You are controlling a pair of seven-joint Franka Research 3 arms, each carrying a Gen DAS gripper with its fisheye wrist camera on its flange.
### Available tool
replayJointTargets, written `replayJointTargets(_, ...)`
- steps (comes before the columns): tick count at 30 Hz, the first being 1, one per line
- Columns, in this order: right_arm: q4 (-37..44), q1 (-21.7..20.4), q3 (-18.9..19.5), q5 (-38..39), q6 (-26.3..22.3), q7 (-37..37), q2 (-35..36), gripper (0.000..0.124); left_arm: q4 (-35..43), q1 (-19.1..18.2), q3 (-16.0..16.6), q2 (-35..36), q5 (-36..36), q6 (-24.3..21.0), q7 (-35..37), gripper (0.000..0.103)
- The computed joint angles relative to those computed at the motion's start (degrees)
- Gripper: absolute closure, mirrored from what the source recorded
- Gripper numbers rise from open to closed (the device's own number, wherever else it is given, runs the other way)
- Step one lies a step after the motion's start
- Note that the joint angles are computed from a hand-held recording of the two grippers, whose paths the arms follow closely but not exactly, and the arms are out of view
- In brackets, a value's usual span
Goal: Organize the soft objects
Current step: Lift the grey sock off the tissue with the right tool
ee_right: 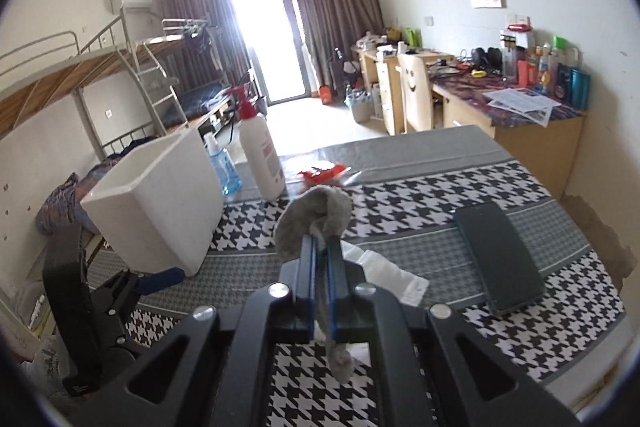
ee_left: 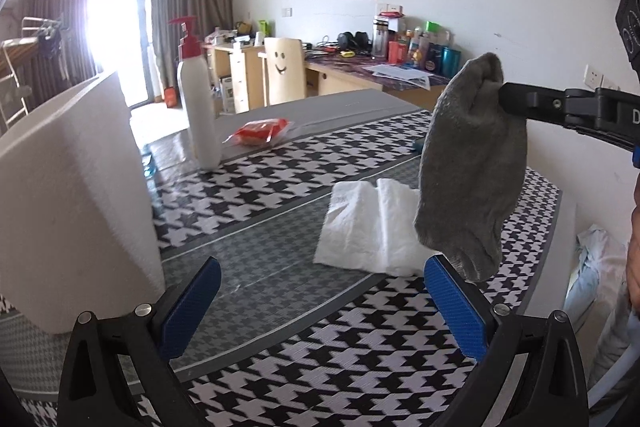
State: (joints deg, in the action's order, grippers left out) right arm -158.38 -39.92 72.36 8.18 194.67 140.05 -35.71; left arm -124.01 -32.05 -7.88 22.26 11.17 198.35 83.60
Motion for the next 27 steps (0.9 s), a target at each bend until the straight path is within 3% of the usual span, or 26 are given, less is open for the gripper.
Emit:
replayJointTargets(4, -2.11, 3.00, -1.83, 1.01, -1.07, 1.02, -3.19, 0.117, 0.85, -0.91, 0.12, 0.54, -0.24, 0.18, 0.36, 0.001)
replayJointTargets(8, -3.94, 4.54, -2.43, 0.26, -2.95, 2.47, -4.77, 0.117, 1.96, 1.90, -3.40, 0.99, 3.23, -2.02, -0.73, 0.001)
replayJointTargets(12, -5.58, 5.45, -2.95, -1.56, -5.94, 4.97, -5.05, 0.117, 3.26, -2.32, -0.03, 1.45, 1.95, -2.68, -0.90, 0.001)
replayJointTargets(18, -6.47, 3.49, -1.56, -6.60, -7.94, 7.79, -1.95, 0.117, 6.02, -4.84, 1.47, 3.04, 2.82, -4.78, -0.92, 0.001)
replayJointTargets(22, -6.93, 2.49, -0.91, -9.01, -6.84, 7.99, 0.36, 0.115, 9.12, -0.38, -3.61, 5.23, 6.21, -7.92, -1.99, 0.001)
replayJointTargets(24, -7.23, 2.25, -0.54, -9.65, -6.55, 8.11, 0.69, 0.106, 10.22, 0.97, -5.14, 6.17, 7.76, -8.63, -2.84, 0.001)
replayJointTargets(27, -8.55, 2.86, -0.40, -9.41, -5.37, 8.97, 0.03, 0.074, 12.35, -2.48, -1.78, 7.38, 8.25, -9.82, -3.95, 0.001)
